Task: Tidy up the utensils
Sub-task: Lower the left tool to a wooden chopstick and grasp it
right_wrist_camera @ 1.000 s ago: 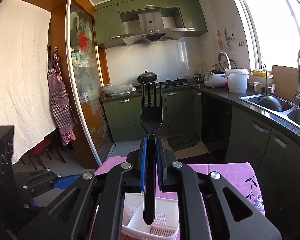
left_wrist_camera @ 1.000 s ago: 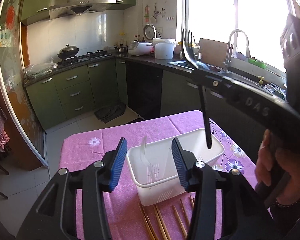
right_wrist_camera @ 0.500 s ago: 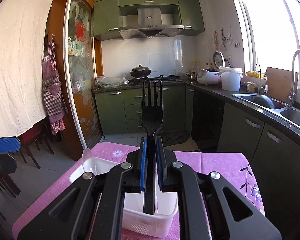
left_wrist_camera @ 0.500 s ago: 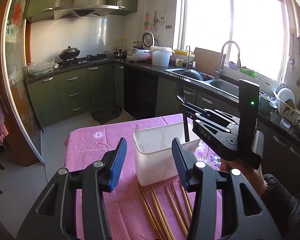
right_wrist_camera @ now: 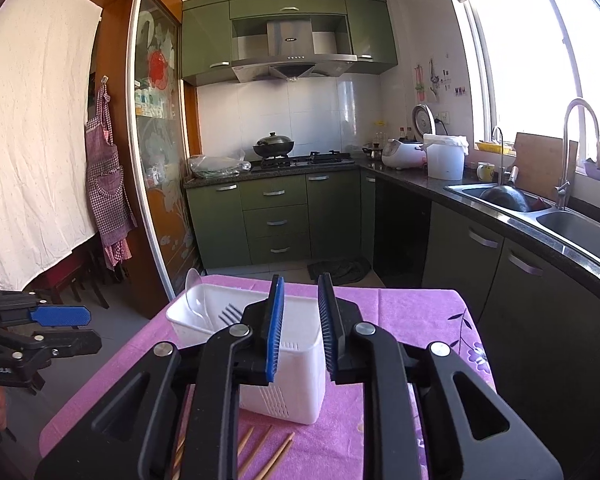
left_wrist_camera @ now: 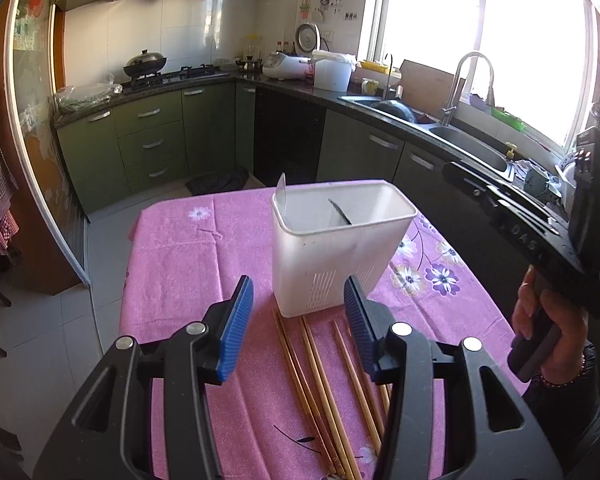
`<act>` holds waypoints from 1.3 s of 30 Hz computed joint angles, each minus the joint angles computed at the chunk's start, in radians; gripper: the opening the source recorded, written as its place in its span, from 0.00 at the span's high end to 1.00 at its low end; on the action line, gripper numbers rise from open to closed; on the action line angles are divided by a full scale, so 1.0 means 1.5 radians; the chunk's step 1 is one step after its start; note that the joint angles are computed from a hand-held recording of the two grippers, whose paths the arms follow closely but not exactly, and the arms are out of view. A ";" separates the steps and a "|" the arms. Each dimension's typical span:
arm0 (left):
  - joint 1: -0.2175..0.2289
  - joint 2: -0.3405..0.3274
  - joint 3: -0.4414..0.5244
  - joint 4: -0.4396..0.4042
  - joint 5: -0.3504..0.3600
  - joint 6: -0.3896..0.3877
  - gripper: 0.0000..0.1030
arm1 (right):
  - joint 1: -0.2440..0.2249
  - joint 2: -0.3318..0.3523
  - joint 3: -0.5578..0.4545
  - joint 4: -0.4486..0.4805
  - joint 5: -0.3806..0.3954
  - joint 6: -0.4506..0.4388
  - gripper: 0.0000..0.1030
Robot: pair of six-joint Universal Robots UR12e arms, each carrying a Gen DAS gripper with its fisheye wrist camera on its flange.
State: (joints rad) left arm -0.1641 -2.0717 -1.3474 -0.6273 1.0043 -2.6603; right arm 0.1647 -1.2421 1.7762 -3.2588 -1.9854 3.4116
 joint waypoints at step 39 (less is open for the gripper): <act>-0.068 -0.138 0.194 -0.398 0.261 -0.008 0.85 | -0.029 -0.048 0.077 0.216 0.116 0.078 0.77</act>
State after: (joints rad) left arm -0.2661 -2.2780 -1.0567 -1.2242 1.3964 -2.6721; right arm 0.1212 -1.3140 1.8922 -2.9354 -1.8112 3.5288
